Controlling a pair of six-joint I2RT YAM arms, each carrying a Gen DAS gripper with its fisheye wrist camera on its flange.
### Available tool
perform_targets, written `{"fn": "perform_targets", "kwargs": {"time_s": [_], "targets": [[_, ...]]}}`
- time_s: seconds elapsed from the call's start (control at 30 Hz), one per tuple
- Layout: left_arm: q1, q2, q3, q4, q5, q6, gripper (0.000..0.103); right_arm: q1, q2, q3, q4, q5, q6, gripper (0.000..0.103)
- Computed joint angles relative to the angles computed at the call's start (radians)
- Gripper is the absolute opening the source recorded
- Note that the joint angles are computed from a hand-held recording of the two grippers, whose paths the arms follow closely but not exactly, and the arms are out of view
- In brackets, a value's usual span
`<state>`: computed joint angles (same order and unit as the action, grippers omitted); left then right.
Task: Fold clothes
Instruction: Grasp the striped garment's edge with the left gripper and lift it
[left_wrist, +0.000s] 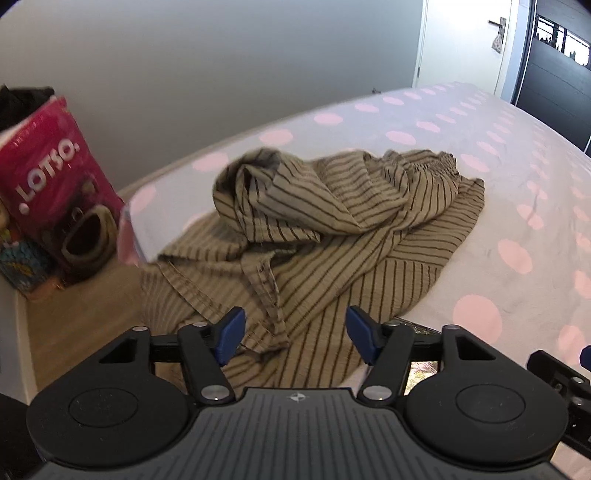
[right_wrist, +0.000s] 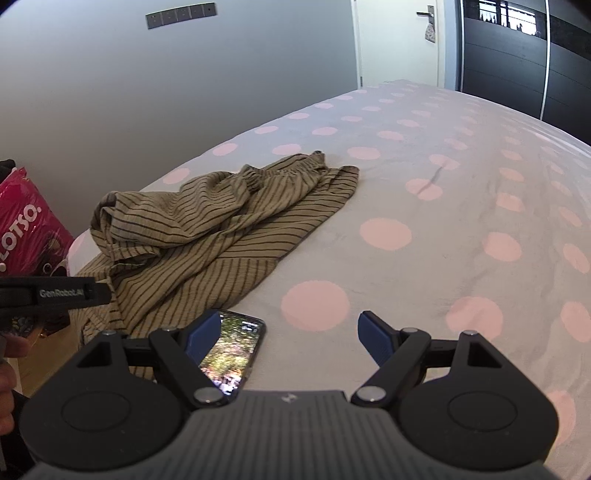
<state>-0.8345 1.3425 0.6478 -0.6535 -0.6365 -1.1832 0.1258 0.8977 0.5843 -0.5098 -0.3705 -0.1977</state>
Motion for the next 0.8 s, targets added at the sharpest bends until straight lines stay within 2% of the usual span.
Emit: {"fn": "perform_targets", "kwargs": {"time_s": [0.17, 0.33, 0.47, 0.7, 0.8], "targets": [[0.069, 0.025, 0.014, 0.051, 0.071, 0.090, 0.051, -0.074, 0.025, 0.006, 0.004, -0.028, -0.036, 0.083], [0.222, 0.074, 0.068, 0.137, 0.160, 0.291, 0.049, -0.105, 0.043, 0.002, 0.010, -0.041, -0.067, 0.083], [0.360, 0.134, 0.109, 0.212, 0.240, 0.405, 0.049, -0.125, 0.064, -0.001, 0.024, -0.046, -0.088, 0.083], [0.471, 0.247, 0.162, 0.317, 0.238, 0.518, 0.049, -0.132, 0.124, 0.007, 0.064, -0.039, -0.090, 0.083], [0.505, 0.270, 0.168, 0.355, 0.250, 0.541, 0.042, -0.102, 0.153, 0.007, 0.088, 0.006, -0.084, 0.083]]}}
